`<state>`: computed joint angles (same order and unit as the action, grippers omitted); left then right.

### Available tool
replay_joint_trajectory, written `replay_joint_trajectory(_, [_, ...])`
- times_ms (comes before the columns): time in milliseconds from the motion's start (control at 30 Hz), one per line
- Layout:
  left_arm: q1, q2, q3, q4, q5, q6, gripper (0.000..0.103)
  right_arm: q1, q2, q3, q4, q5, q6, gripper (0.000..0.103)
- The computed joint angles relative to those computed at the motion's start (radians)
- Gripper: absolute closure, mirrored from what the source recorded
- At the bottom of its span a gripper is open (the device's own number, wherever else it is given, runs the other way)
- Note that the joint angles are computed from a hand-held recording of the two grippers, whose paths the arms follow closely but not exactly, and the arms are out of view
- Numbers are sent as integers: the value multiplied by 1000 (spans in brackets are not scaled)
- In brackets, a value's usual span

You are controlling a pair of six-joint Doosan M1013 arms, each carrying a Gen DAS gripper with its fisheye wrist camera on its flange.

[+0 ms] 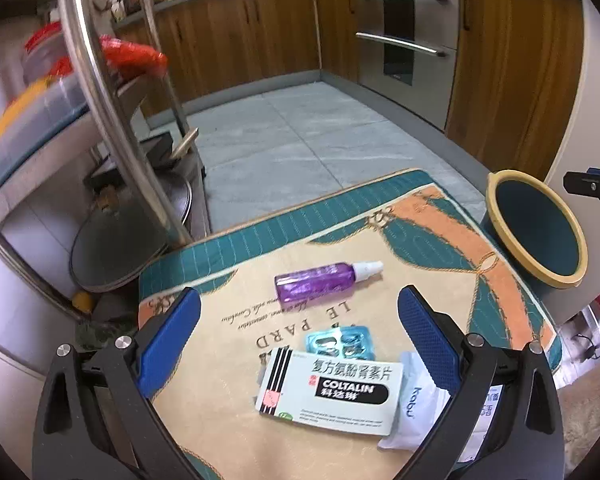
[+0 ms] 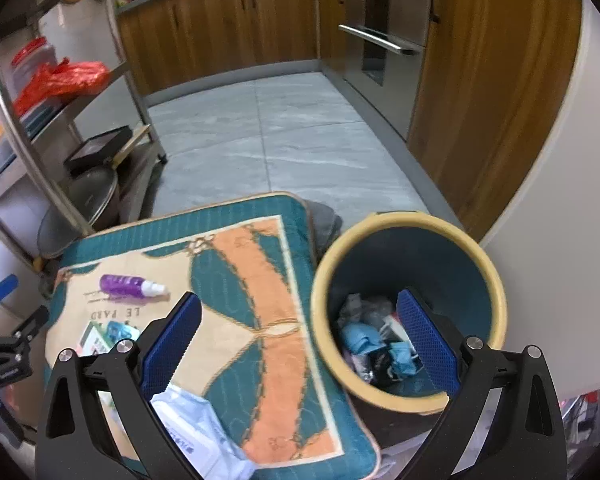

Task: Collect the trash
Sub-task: 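Move both open tools back over the cushion, then grasp the white wet-wipe pack with the right tool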

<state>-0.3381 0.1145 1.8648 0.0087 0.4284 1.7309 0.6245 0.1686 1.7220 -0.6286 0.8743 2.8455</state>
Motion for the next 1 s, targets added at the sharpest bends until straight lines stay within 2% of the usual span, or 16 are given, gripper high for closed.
replay_joint_trajectory(100, [10,16,-6,7,33,-4,6,7,18,-17,9,6,-32,6])
replay_joint_trajectory(200, [13,43,-18,15,99,8,6,13,39,-39,28,8,-80,6])
replay_joint_trajectory(300, [16,57,-18,-22,142,35,6,15,50,-52,38,-3,-102,6])
replay_joint_trajectory(400, [-3,67,-8,78,157,-26,6,20,65,-66,45,-16,-124,6])
replay_joint_trajectory(500, [0,74,-11,87,171,-46,6,22,79,-74,75,-31,-177,6])
replay_joint_trajectory(633, [5,76,-19,122,175,-87,6,14,94,-57,250,-110,-345,6])
replay_joint_trajectory(700, [9,76,-22,119,175,-91,6,15,111,-58,338,-104,-459,9])
replay_joint_trajectory(767, [13,79,-26,113,180,-87,6,18,126,-56,407,-93,-566,20])
replay_joint_trajectory(800, [13,79,-27,116,181,-87,6,20,131,-56,429,-80,-596,32])
replay_joint_trajectory(833, [12,79,-27,117,180,-87,6,21,138,-56,458,-56,-634,39])
replay_joint_trajectory(900, [10,79,-29,108,180,-75,6,21,144,-52,491,-21,-671,48])
replay_joint_trajectory(1000, [6,83,-32,106,179,-64,6,13,123,-26,547,-11,-675,49])
